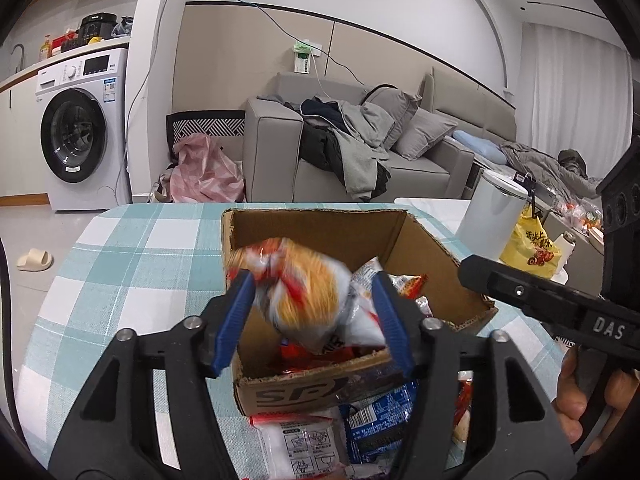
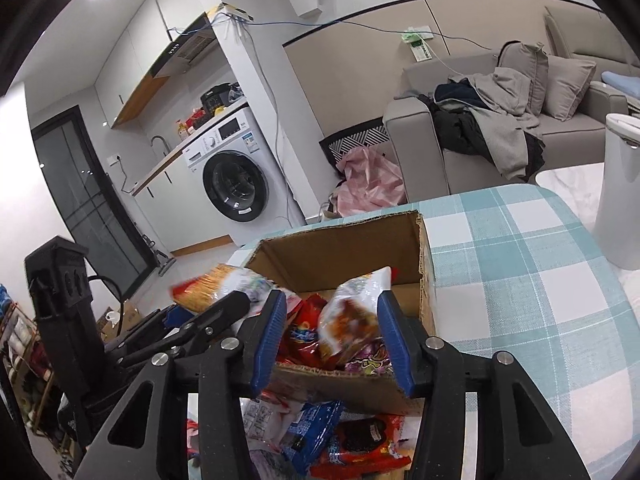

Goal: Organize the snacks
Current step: 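Open both tools to drop the noodle bags into the box, then move both tools back toward the remaining snacks on the table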

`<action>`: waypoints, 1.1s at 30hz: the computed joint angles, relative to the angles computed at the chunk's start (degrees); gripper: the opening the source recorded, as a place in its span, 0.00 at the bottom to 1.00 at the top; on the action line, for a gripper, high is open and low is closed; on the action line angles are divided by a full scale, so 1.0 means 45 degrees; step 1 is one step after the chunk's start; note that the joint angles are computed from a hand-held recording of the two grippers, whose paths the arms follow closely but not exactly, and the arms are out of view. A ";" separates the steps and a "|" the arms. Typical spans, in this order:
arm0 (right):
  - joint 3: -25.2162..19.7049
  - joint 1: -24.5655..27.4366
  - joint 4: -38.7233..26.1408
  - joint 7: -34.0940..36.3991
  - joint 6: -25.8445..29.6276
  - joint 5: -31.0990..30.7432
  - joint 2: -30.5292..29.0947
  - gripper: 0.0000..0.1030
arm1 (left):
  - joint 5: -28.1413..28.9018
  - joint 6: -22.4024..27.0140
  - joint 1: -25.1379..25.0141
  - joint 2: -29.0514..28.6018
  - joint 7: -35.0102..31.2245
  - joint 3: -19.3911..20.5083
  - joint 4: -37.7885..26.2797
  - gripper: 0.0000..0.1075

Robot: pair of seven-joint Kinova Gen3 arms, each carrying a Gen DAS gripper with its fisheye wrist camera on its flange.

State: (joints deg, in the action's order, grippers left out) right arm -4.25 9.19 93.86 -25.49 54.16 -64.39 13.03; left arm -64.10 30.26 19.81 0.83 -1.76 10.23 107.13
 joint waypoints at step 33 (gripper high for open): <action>0.1779 0.0919 0.2087 0.2634 0.2294 0.1089 -0.1678 1.00 | 0.4677 0.5148 -0.1075 -0.4154 -0.1735 0.4324 0.1954 0.95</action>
